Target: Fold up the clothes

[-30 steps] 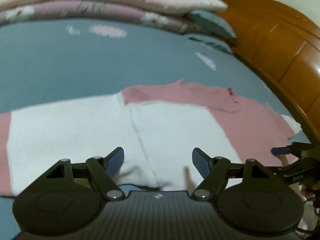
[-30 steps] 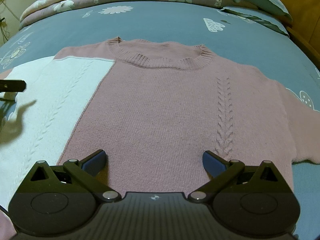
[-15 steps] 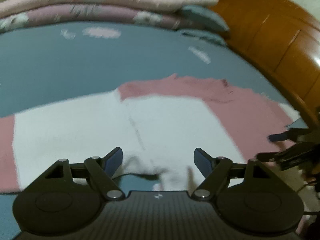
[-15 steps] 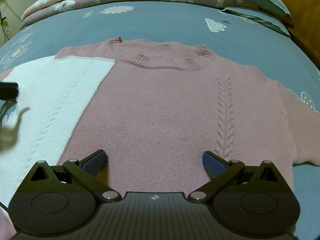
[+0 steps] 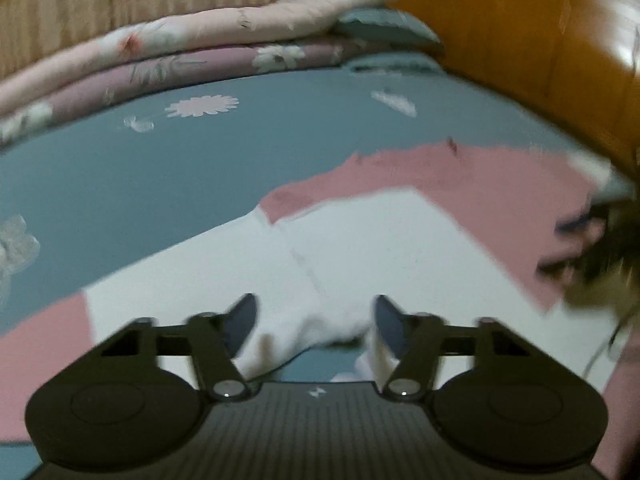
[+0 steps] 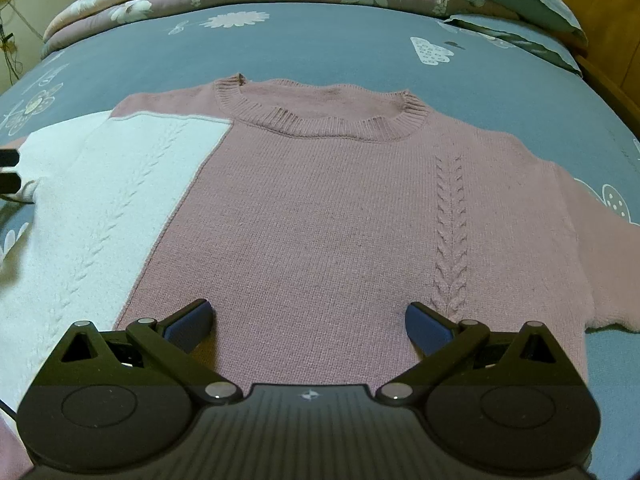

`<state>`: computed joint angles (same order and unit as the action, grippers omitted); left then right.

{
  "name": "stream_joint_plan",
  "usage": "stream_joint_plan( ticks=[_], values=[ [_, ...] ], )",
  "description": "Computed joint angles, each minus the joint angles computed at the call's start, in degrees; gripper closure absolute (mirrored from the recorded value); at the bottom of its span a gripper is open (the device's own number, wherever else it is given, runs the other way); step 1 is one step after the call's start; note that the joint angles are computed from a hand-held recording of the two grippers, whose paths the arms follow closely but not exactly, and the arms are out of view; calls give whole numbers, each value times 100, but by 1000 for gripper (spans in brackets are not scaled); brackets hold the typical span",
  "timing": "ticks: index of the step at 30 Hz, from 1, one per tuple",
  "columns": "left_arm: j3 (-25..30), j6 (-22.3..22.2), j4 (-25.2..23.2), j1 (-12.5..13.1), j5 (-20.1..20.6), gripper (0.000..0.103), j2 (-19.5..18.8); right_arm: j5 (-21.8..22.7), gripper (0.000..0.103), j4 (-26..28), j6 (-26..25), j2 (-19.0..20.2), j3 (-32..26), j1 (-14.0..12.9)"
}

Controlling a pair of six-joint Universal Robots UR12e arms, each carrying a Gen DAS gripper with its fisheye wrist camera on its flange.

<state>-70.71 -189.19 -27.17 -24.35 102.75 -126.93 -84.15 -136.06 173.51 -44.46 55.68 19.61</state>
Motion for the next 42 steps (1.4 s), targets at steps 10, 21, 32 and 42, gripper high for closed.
stream_joint_plan(
  ticks=[10,21,32,42],
  values=[
    [159,1172,-478,43,-338,60,-106,-20,0,4,18,3,-8,8],
    [432,1902,-1260,240,-982,78,-153,-29,0,123,21,23,-89,14],
    [325,759,-657,307,-953,66,-59,-62,0,127,36,30,-99,27],
    [202,129,-811,301,-627,53,-86,-51,0,105,32,39,-100,23]
  ],
)
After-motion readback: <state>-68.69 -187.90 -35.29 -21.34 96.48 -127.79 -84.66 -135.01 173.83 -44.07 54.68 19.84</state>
